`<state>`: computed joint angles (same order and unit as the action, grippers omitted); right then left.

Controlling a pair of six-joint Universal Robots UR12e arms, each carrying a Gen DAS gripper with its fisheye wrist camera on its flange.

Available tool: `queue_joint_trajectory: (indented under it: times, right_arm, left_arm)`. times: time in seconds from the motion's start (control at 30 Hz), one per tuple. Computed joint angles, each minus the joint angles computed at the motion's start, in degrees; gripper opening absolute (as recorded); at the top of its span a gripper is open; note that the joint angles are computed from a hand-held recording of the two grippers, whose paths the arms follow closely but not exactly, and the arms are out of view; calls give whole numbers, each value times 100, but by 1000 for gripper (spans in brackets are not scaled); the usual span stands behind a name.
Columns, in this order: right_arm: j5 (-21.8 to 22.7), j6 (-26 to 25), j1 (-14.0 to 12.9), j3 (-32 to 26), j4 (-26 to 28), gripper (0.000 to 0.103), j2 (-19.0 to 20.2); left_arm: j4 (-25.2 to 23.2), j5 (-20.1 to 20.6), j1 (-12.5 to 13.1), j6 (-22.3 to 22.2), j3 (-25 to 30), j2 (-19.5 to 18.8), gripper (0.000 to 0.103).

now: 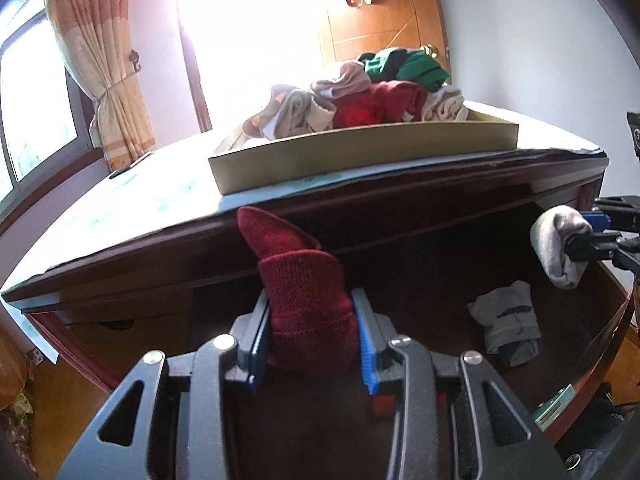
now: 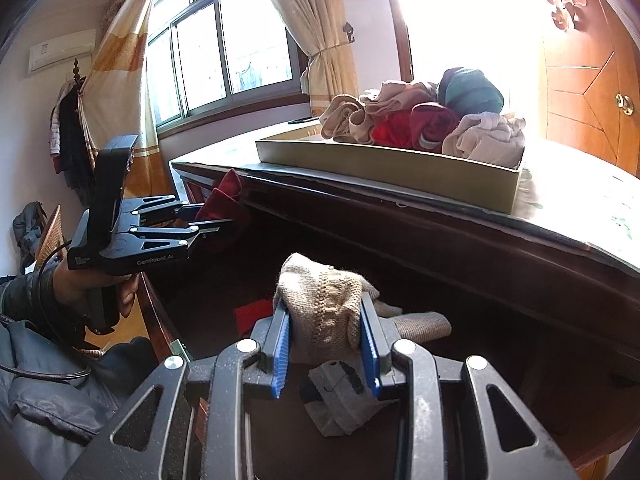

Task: Take underwear out of drawer
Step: 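Lift the beige sock and dark red sock up out of the drawer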

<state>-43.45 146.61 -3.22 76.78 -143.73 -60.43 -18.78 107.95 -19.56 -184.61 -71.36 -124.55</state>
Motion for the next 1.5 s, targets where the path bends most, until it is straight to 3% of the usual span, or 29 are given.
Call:
queue_joint_trajectory:
  times: [0.9,1.5]
  right_arm:
    - [361,461,-98,256,-1243,33,0]
    - [735,911,-193,178,-1400,33,73]
  left_arm:
    - [1233,-75,-116,203,-144,-12,36]
    - [1274,-177,-142,423,47,-82,36]
